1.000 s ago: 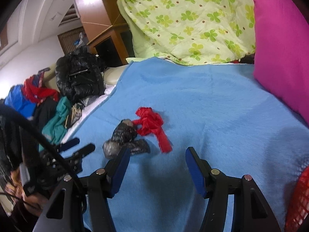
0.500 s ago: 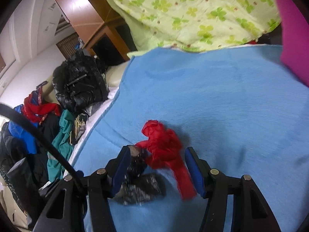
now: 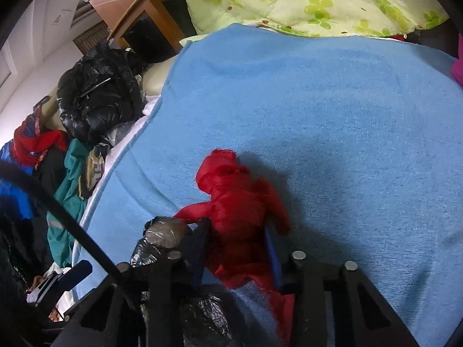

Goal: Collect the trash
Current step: 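Grasp the red ribbon with the right gripper, then grasp the black plastic bag bundle with the left gripper while the right holds the ribbon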

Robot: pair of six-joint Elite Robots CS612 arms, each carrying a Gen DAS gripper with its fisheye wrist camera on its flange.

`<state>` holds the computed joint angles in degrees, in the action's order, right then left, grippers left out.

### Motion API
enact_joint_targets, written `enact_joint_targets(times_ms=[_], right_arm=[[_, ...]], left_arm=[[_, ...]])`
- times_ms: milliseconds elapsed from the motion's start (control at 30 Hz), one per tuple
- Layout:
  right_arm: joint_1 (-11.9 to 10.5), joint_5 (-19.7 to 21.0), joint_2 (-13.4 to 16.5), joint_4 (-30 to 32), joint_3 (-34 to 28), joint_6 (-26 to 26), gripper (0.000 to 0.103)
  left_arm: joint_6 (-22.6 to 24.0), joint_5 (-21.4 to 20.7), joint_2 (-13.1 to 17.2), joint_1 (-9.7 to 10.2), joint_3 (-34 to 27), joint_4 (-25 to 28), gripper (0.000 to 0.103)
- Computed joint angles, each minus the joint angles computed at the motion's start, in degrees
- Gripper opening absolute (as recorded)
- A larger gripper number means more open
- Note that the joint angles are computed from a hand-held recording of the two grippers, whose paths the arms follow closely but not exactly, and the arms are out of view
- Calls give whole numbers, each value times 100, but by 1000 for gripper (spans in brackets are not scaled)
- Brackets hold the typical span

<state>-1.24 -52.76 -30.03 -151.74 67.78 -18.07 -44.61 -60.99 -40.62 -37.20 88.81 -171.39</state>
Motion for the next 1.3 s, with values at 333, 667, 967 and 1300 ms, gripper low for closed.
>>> enact_joint_targets(times_ms=[333, 667, 967, 1300], right_arm=[[-256, 8, -280, -240, 410, 406, 32], [-732, 187, -707, -145, 1102, 678, 32], [-1090, 121, -1061, -579, 1839, 819, 32], [-1080, -108, -1031, -382, 1765, 856, 39]], left_arm=[[496, -574, 142, 24, -150, -606, 64], [732, -448, 334, -43, -634, 190, 68], [993, -188, 451, -110, -916, 713, 68], [985, -106, 580, -84, -1196, 1091, 68]])
